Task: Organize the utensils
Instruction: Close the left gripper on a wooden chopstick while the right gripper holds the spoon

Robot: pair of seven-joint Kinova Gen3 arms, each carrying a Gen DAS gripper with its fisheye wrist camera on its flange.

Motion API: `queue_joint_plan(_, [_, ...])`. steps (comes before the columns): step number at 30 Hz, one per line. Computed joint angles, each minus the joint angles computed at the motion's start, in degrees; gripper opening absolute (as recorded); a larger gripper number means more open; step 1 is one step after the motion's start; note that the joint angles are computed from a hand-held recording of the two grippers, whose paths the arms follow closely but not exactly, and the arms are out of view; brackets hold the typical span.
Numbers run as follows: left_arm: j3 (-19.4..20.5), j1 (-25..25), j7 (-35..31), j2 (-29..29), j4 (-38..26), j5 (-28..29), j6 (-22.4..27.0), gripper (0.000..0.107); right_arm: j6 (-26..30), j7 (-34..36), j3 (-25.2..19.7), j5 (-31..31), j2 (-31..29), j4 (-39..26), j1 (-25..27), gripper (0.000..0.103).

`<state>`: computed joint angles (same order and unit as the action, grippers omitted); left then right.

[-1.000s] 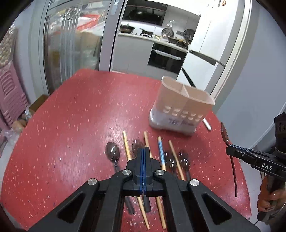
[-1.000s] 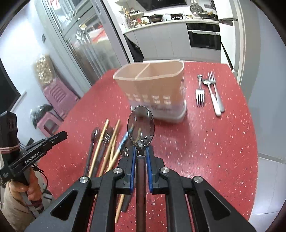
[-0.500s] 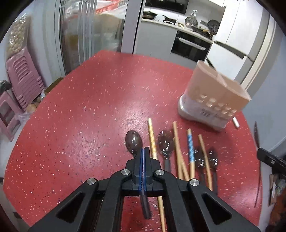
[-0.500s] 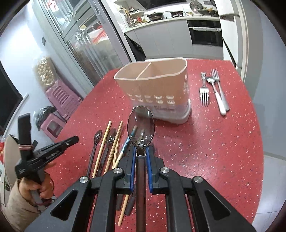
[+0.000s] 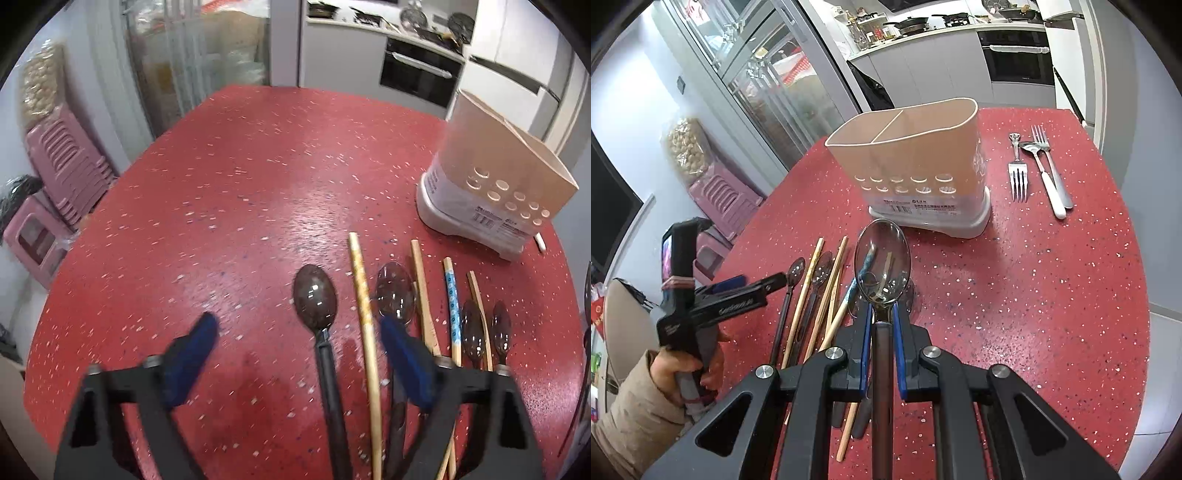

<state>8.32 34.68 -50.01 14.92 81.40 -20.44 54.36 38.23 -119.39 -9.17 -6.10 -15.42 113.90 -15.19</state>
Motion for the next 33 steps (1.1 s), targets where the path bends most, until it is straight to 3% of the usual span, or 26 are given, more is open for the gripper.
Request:
queue_joint_plan(3, [-0.05,-1.32,-2.82,2.82,-1.88,1.96,-1.3,0.089,-0.07,-0.07,0.13,-0.19,-0.28,0.11,0.02,0.013])
queue_joint_plan(9, [-0.6,-2.88,-7.88,8.19,-6.38,5.98,-2.52,0.089,-0.17,-0.78,-0.09,0.25,-1.04,0.46,0.49,0.013])
queue_joint_plan(12, [-1.11,-2.63,-10.32,10.86,-9.17,6.84,-0.95,0.088,-0.18,-0.86,-0.01,0.23,-1.13,0.58,0.57,0.013])
queue_joint_plan(15, [-1.5,-3.04,-13.24,14.06,-12.82,9.03,1.66,0.08,-0.13,-0.71,0.2,-0.01,-0.91,0.41,0.49,0.013])
queue_joint_plan(24, [-2.53,-2.48,-20.27,20.49,-21.99,11.54,8.03,0.078,-0.36,-0.3,0.46,-0.55,-0.14,-0.07,0.28,0.013])
queue_joint_plan(27, [-2.53,-2.48,-22.51,21.33,-23.58,12.17,8.9,0.039,-0.45,-0.52,0.18,-0.33,-0.13,-0.23,0.32,0.013])
queue_joint_plan(28, [-3.32,-1.67,-22.36,22.03,-24.98,11.78,10.6,0.033,-0.46,-0.61,0.07,-0.23,-0.18,-0.28,0.32,0.013])
queue_joint_plan(30, [-3.7,-1.28,-22.23,22.24,-25.29,11.93,11.49,0.032,-0.41,-0.79,-0.11,0.0,-0.29,-0.38,0.34,0.013])
queue_joint_plan(33, [-4.29,-1.15,-20.67,18.76,-20.49,12.7,7.73,0.032,-0.46,-1.32,-0.57,0.6,-0.64,-0.52,0.49,0.013])
